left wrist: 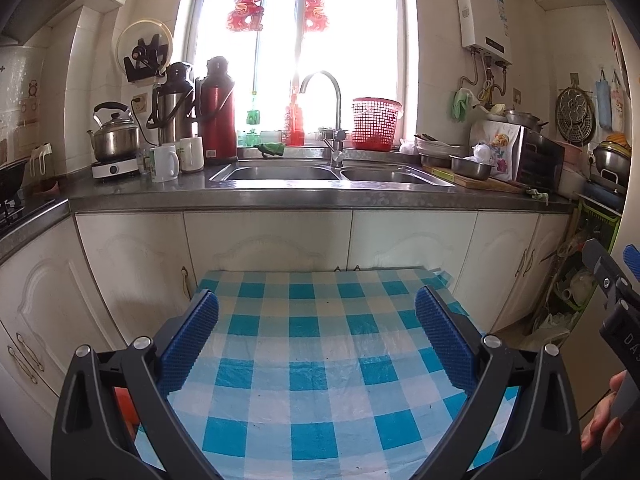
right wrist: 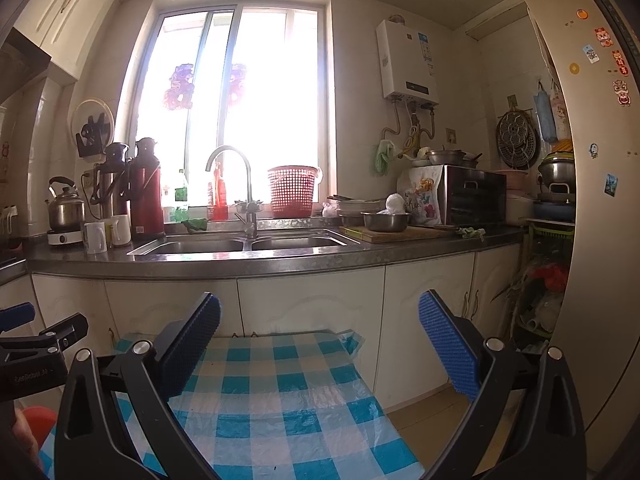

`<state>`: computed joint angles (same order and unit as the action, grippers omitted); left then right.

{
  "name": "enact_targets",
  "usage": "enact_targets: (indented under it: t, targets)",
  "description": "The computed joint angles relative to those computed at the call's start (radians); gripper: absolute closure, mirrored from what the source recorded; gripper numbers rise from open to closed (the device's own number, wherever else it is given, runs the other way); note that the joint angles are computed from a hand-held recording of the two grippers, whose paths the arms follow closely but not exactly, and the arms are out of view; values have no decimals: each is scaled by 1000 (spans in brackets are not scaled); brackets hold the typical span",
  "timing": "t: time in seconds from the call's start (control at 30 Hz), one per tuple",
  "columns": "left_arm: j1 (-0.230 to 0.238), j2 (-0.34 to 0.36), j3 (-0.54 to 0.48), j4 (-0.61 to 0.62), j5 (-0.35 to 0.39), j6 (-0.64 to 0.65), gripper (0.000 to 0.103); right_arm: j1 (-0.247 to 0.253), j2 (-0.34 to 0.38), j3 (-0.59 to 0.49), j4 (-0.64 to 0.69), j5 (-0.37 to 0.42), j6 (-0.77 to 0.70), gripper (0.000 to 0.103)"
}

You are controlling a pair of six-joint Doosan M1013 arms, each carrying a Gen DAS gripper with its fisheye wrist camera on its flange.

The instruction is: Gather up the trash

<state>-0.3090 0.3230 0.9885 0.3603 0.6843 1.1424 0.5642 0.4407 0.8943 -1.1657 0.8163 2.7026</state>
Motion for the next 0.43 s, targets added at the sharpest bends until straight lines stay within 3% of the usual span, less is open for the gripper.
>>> enact_targets:
  t: [0.13,0.43]
  targets:
    - [4,10,-2,-11,12,4,4,-7,10,-10,49,-1,-36,5]
    - [6,56,-31,-50,113,32,4,-29,46,-44,211,9,-151,5]
